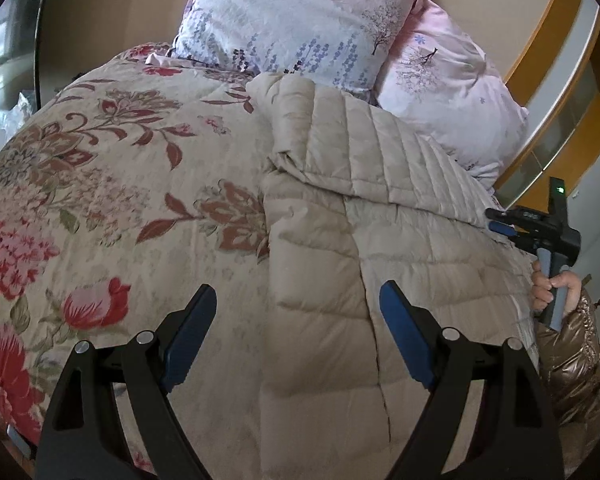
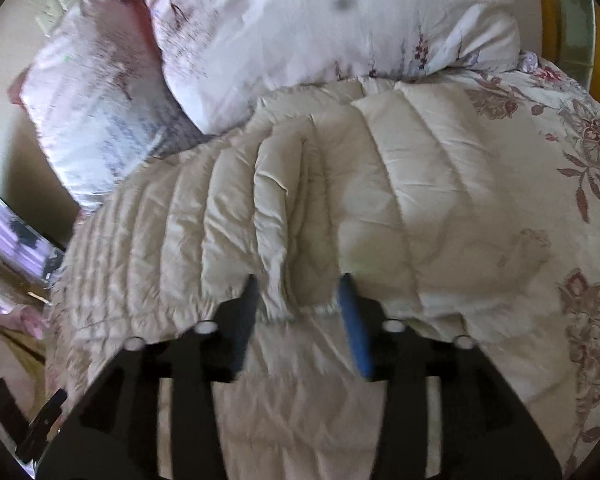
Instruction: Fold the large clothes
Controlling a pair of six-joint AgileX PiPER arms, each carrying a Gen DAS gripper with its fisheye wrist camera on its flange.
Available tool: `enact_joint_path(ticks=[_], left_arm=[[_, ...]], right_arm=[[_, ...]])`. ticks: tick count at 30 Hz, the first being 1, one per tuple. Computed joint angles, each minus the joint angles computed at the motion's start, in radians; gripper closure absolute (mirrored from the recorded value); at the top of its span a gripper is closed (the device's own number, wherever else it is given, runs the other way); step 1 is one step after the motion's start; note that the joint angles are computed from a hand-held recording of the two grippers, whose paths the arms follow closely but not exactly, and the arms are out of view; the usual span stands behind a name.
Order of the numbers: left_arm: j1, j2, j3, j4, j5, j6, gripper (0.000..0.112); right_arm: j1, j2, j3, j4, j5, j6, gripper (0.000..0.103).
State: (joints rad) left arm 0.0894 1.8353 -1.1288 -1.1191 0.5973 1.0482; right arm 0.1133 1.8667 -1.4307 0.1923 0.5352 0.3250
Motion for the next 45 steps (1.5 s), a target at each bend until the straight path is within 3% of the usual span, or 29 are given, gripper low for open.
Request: enact_joint_path(ticks=[5, 7, 12, 15, 23, 28, 29, 32, 36, 40, 43, 45], left_arm=[[0.062, -0.012, 0.061, -0.079, 0.099, 0.113, 0.028], [0.077, -0.013, 0.081, -0.092, 0.128, 0.136, 0.031], [0.115, -0.013, 0.148, -0.152, 0.194, 0.21, 0.036], [0.133, -0.011, 0.172, -0.177, 0.255, 0.239, 0.04], [0.141, -0.044, 0.26, -0.196, 0.327, 0.307, 0.042], [0.213, -0.052, 0.343, -0.218, 0.429, 0.399, 0.042], [0.227, -0.051, 0.353, -0.218, 0.445, 0.416, 0.042], [0.248, -0.049, 0.381, -0.208, 0.464, 0.448, 0.042], [0.236, -0.015, 0.39, -0.2, 0.431, 0.457, 0.042], [0.227, 0.044, 0.374, -0.238, 0.436, 0.476, 0.042], [0.222, 0.07, 0.37, -0.25, 0.445, 0.487, 0.042], [0.218, 0.087, 0.368, -0.255, 0.452, 0.49, 0.05]], right_arm=[[-0.101, -0.174, 0.197, 0.245, -0.008, -0.284, 0.031], [-0.16, -0.258, 0.306, 0.32, -0.003, -0.387, 0.026], [-0.384, -0.448, 0.572, 0.536, 0.057, -0.667, 0.023], [-0.552, -0.51, 0.686, 0.65, 0.161, -0.833, 0.023], [-0.735, -0.566, 0.828, 0.741, 0.389, -1.071, 0.023], [-0.875, -0.648, 0.898, 0.704, 0.564, -1.166, 0.023], [-0.905, -0.663, 0.91, 0.685, 0.587, -1.172, 0.018], [-0.919, -0.647, 0.932, 0.631, 0.58, -1.164, 0.017], [-0.963, -0.558, 0.98, 0.713, 0.594, -1.307, 0.017], [-0.978, -0.459, 1.015, 0.801, 0.593, -1.429, 0.02], [-0.991, -0.433, 1.037, 0.828, 0.607, -1.483, 0.04], [-1.001, -0.433, 1.044, 0.825, 0.624, -1.5, 0.054]])
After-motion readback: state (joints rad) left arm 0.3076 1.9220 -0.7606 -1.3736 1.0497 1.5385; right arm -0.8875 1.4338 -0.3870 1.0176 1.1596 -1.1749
